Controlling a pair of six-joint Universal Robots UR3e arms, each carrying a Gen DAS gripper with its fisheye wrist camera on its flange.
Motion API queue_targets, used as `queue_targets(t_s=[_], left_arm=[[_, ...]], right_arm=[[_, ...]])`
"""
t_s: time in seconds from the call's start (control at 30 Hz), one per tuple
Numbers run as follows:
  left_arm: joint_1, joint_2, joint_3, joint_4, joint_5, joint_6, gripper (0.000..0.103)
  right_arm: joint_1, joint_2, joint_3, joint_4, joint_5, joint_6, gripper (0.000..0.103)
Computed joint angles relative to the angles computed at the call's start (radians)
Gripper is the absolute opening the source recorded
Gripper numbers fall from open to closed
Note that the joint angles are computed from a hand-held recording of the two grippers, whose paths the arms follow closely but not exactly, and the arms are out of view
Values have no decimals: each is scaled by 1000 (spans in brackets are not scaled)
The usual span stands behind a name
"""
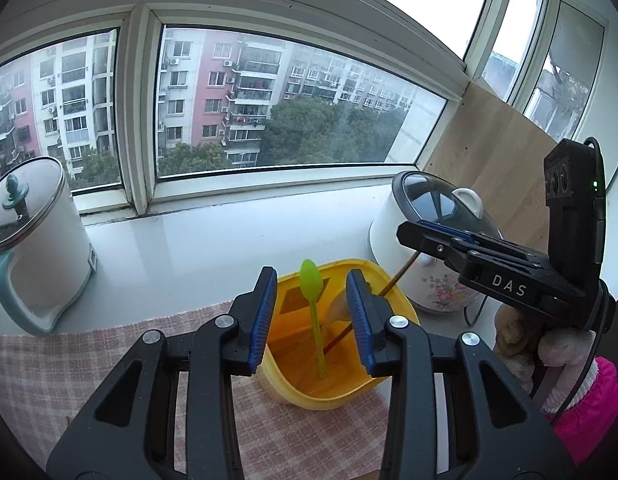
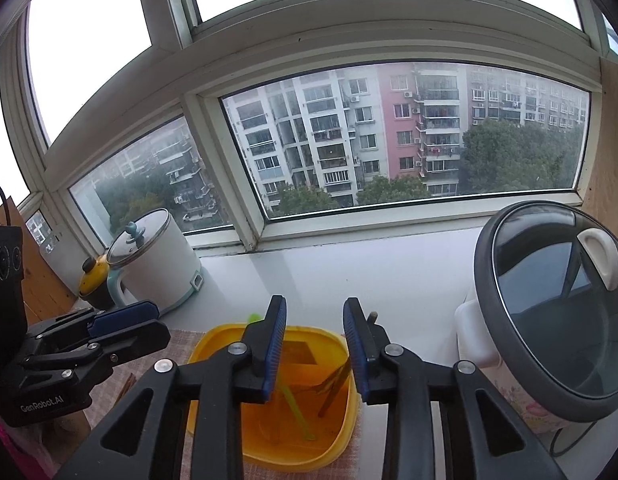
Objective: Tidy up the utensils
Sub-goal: 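Open the left tool to drop the clear spoon while the right tool drops the metal spoon, then move both tools down toward the chopsticks and fork on the cloth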
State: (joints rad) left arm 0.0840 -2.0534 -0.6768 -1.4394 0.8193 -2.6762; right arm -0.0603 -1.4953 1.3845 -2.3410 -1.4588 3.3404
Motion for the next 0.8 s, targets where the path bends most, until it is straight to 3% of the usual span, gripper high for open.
queue_targets(t_s=[0.43,0.53,0.8], left_arm=[[125,147,-177,-55,-51,135,36],[169,177,-206,-87,-65,175,36],[324,252,-280,-191,-81,340,36]], right_arm=[[95,-88,72,-8,-116,100,58],[140,-94,75,-14,-160,128,69],[285,-73,57,-19,-275,197,91]])
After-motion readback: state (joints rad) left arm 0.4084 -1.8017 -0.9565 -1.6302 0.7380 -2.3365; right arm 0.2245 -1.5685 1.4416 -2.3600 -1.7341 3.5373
